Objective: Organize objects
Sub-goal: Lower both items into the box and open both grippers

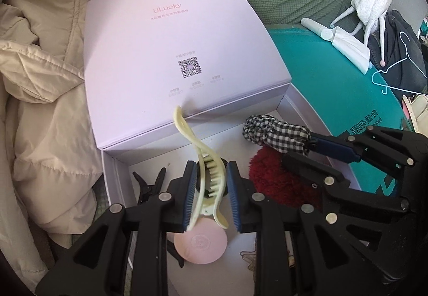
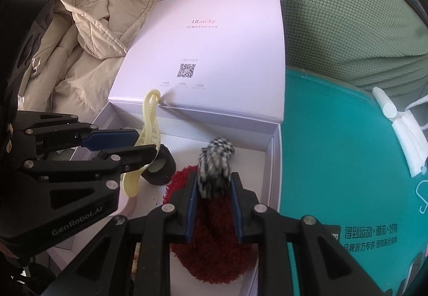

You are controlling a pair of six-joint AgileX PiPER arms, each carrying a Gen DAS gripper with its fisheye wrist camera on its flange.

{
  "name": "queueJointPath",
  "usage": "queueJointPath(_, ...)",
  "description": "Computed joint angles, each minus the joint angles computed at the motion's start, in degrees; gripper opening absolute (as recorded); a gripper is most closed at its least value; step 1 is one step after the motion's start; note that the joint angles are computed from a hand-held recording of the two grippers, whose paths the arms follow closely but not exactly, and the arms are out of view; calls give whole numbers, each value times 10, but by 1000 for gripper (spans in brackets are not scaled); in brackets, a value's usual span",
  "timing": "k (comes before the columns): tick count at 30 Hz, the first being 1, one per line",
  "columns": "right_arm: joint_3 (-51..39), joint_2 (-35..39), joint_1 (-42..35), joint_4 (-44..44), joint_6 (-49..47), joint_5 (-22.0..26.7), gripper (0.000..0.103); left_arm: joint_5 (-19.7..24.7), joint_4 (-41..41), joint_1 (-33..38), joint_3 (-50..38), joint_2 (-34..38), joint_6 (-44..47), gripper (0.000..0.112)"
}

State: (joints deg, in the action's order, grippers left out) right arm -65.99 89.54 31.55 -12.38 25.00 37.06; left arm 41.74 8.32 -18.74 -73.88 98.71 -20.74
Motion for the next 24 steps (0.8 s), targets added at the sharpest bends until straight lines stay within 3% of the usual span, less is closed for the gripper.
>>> queueJointPath(3, -1, -10, 4, -4, 8, 8, 33, 3, 2, 0, 0, -10, -4, 36)
queueJointPath(10, -11, -24, 15, -20, 27, 30, 45, 19, 14, -3, 9, -48, -13, 41)
queueJointPath(13, -17, -28, 27, -37, 47, 43, 47, 32, 25, 3, 22, -80, -15, 51)
queueJointPath(15, -20, -34, 33, -47, 57, 51, 47, 40, 51, -3, 27, -100, -43, 54)
queueJointPath(24, -46, -74, 63, -93, 88, 122, 48, 95, 50, 14, 32, -191, -14, 67)
